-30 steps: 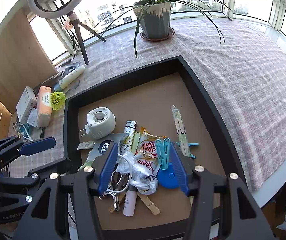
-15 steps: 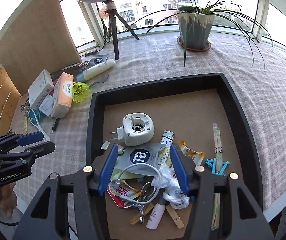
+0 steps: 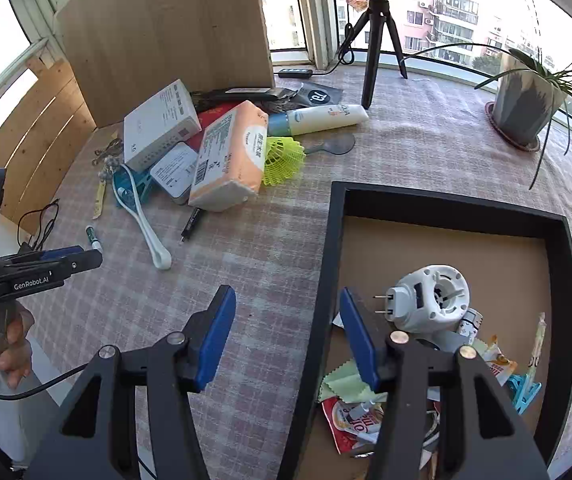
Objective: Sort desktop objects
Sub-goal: 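Move both tools back over the green lip balm and black pen, then grasp the green lip balm tube with the left tool while the right tool grasps the black pen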
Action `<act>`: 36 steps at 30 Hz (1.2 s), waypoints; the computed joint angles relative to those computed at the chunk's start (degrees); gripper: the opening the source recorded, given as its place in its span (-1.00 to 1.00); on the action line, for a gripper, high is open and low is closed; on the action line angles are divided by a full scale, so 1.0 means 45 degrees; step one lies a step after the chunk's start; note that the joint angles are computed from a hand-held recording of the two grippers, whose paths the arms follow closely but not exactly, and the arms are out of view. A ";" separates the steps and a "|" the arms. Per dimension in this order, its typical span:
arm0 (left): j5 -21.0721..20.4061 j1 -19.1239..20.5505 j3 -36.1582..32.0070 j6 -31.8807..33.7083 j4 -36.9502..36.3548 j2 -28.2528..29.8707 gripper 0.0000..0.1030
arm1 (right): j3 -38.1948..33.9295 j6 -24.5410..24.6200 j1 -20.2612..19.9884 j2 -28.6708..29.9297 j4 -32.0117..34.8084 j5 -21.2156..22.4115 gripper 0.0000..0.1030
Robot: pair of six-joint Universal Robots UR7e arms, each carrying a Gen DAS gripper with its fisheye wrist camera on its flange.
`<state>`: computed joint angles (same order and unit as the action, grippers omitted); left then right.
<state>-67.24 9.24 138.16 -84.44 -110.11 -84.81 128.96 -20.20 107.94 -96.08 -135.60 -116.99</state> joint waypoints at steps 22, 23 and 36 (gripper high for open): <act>0.0248 0.1627 0.1679 -0.1732 0.0716 -0.3276 -0.11 | -0.1138 0.2966 0.0872 0.5002 -0.1026 0.0303 -0.06; 0.0249 0.1706 0.1699 -0.1676 0.0544 -0.3177 -0.11 | -0.1188 0.3120 0.0874 0.5188 -0.1112 0.0264 -0.06; 0.0272 0.2138 0.1875 -0.1748 -0.0061 -0.1951 -0.17 | -0.1647 0.4132 0.1334 0.7080 -0.2017 -0.1152 -0.20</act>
